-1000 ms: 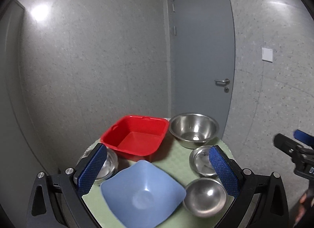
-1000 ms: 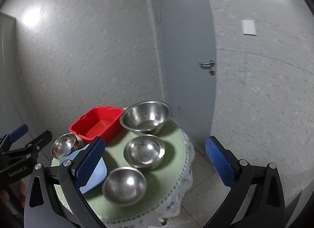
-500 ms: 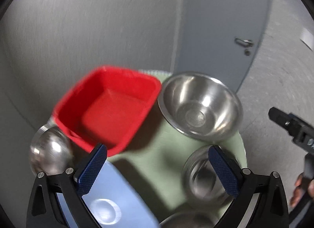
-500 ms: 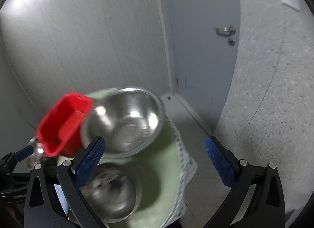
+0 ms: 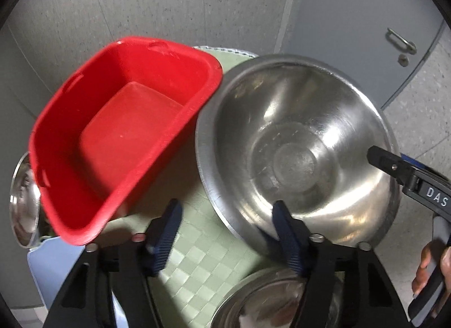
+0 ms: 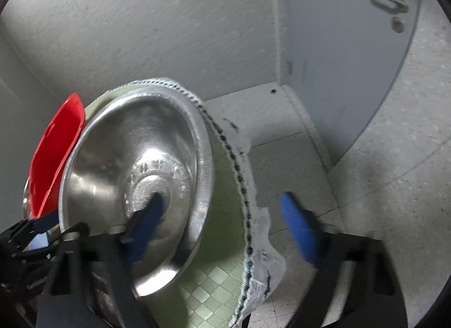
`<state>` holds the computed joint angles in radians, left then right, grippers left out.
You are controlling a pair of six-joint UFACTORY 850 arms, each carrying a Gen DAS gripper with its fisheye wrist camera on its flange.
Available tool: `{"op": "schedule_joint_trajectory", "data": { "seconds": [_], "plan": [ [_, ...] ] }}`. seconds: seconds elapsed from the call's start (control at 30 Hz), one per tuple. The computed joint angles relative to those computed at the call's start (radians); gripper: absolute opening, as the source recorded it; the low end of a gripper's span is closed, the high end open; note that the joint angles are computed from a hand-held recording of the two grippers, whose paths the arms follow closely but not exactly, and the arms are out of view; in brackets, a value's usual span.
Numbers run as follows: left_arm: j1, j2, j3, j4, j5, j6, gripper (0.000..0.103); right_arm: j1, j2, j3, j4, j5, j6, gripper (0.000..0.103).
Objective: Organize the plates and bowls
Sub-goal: 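Move both grippers to the large steel bowl and close on its rim, then carry the large steel bowl with both grippers into the red basin and open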
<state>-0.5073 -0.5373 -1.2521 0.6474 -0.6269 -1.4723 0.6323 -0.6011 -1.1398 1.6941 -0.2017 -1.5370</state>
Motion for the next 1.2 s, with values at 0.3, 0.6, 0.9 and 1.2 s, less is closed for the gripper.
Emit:
{"op": "schedule_joint_trajectory", "data": {
  "seconds": [0.3, 0.6, 0.9, 1.2],
  "plan": [
    [-0.007, 0.018, 0.055, 0.067, 0.120, -0.063, 0.032, -0.006, 0.009, -0.004, -0.105, -0.047, 0.034, 0.021],
    [-0.083, 0.234, 0.234, 0.430, 0.119, -0.461, 0.032, 0.025, 0.197, 0.093, 0.282, -0.012, -0.366, 0.022],
    [-0.115, 0.501, 0.516, 0.512, -0.006, -0.709, 0.032, 0.160, 0.157, -0.064, -0.040, -0.031, -0.089, 0.022],
    [-0.142, 0.586, 0.725, 0.439, -0.044, -0.821, 0.032, 0.247, -0.052, -0.307, -0.602, -0.079, 0.440, 0.024]
  ]
}}
